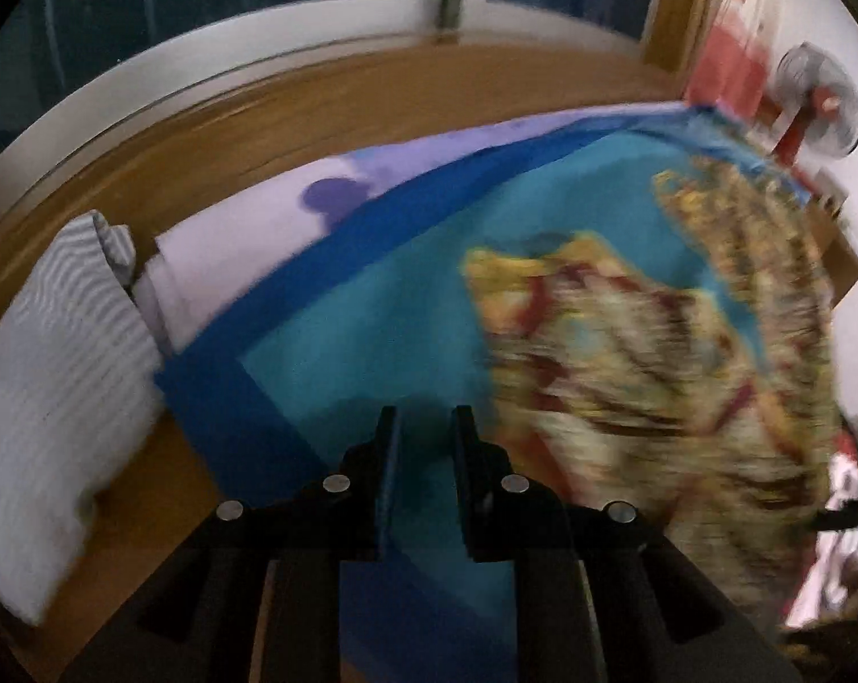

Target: Fold clothes

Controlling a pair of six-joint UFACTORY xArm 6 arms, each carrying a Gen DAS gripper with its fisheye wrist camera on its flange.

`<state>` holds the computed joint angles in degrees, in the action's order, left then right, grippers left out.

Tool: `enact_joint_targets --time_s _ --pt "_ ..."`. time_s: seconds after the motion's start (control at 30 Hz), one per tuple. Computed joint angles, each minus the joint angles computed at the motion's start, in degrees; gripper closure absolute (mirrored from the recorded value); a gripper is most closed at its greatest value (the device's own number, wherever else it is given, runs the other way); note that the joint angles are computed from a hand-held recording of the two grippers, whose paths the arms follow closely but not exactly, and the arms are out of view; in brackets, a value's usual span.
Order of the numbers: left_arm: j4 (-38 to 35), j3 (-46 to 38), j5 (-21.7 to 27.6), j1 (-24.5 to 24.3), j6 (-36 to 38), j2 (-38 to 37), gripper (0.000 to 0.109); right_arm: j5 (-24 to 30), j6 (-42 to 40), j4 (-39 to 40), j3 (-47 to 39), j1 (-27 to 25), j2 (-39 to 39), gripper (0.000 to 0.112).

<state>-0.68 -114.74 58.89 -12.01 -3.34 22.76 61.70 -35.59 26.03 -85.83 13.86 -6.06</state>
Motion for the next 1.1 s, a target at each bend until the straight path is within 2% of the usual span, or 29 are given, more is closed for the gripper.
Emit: enact_joint_targets --time_s 0.13,0.23,0.33,0.4,0.43,0.5,0.53,0.57,0.6,0.63,0.73,0.83,1.03,1.1 --pt "-6.68 -2.32 0.97 2.91 8.17 1.75 0.092 -6.23 14.74 -7.38 6.12 4.5 -4.65 0.051" --pt "-8.89 -2.12 1.46 3.53 15.49 1.53 0.092 -10.06 25.63 -10.58 9.66 8.79 -6.63 0.051" --pt "-11.86 -2.02 1.74 4.41 18.55 1.49 0.092 -11.72 34.84 -20.73 10.14 13.64 -5.46 0.051" --pt "-13.6 -2.89 2.85 5.03 19.93 1.9 0.092 -13.21 40.69 -27.66 10.79 16.15 -4.95 0.042" --pt "-13.94 -3.56 3.26 5.14 20.34 2.31 0.092 -14.06 42.34 -29.82 11.23 16.88 -4.91 0.042" --pt "-14.79 -4.5 3.63 5.21 20.83 3.01 0.092 -14.75 45.15 -32.03 11.51 17.27 -4.88 0.044" --pt "-15.38 -4.53 3.66 5.34 21.2 3.09 0.092 -14.88 46.5 -32.88 11.53 17.34 -4.83 0.059" --pt "-16.0 -4.5 3.67 5.49 21.59 3.14 0.092 -14.39 47.28 -33.18 11.17 17.39 -4.77 0.087" --pt "-16.7 -4.28 3.64 5.7 22.01 3.07 0.092 -13.12 47.99 -33.53 10.67 17.5 -4.89 0.102" --pt "-17.36 -4.21 3.78 5.92 22.3 3.02 0.092 -11.66 49.11 -34.4 10.35 17.67 -5.15 0.11" --pt "-18.96 -5.05 4.74 6.41 23.09 3.55 0.092 -8.05 53.15 -37.06 10.68 18.53 -7.02 0.112" --pt "-20.36 -6.03 5.7 6.83 23.96 4.19 0.092 -4.37 58.4 -39.49 13.9 19.8 -12.45 0.112" --pt "-21.94 -5.71 5.57 7.19 26.41 4.18 0.092 6.7 66.5 -42.09 17.42 22.35 -19.33 0.112" --pt "-22.5 -5.93 5.87 7.38 27.07 4.33 0.092 8.47 69.79 -42.32 18.32 22.42 -20.89 0.112"
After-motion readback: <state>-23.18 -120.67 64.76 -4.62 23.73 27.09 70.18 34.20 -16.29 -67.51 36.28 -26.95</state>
